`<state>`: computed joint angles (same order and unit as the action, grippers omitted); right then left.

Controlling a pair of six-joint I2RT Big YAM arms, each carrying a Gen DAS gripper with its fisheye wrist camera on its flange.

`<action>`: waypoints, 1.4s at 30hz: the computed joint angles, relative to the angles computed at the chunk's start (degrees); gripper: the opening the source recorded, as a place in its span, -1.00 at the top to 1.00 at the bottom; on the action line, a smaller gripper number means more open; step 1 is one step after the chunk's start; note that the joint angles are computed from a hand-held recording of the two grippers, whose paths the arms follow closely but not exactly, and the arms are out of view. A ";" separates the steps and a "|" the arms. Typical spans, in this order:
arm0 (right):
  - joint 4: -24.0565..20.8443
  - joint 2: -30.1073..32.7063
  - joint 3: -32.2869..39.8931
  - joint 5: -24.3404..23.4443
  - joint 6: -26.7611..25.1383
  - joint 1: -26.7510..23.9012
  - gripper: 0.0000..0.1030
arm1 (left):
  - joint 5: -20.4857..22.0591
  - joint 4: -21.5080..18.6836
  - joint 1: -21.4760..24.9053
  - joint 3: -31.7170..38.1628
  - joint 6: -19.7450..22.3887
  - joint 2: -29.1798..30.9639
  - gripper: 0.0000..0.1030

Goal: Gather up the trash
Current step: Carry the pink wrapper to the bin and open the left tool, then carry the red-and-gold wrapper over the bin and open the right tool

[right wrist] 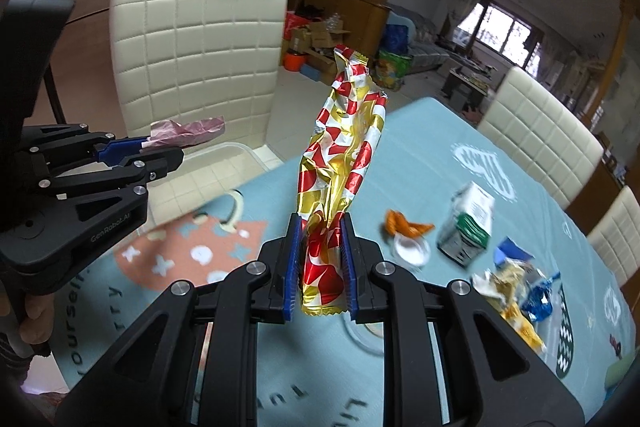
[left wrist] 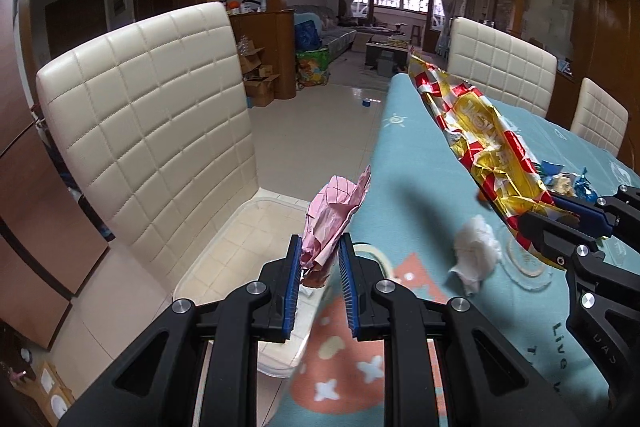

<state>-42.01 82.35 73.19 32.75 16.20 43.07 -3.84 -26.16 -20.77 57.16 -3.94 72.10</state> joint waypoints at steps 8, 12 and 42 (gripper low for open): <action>0.05 5.21 4.91 -2.42 -2.01 -0.10 0.59 | 0.99 -0.69 3.60 1.56 -0.15 2.83 0.63; 0.49 6.83 6.42 -3.15 -3.30 -0.25 0.59 | 1.13 -1.00 4.87 2.76 -0.07 4.54 0.63; 1.10 9.21 7.83 -5.41 -3.96 -0.78 0.58 | -0.58 -1.13 6.07 3.41 -1.95 6.17 -0.41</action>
<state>-40.91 91.56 81.02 27.34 12.23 42.28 -4.41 -27.29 -14.70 60.56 -5.89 78.27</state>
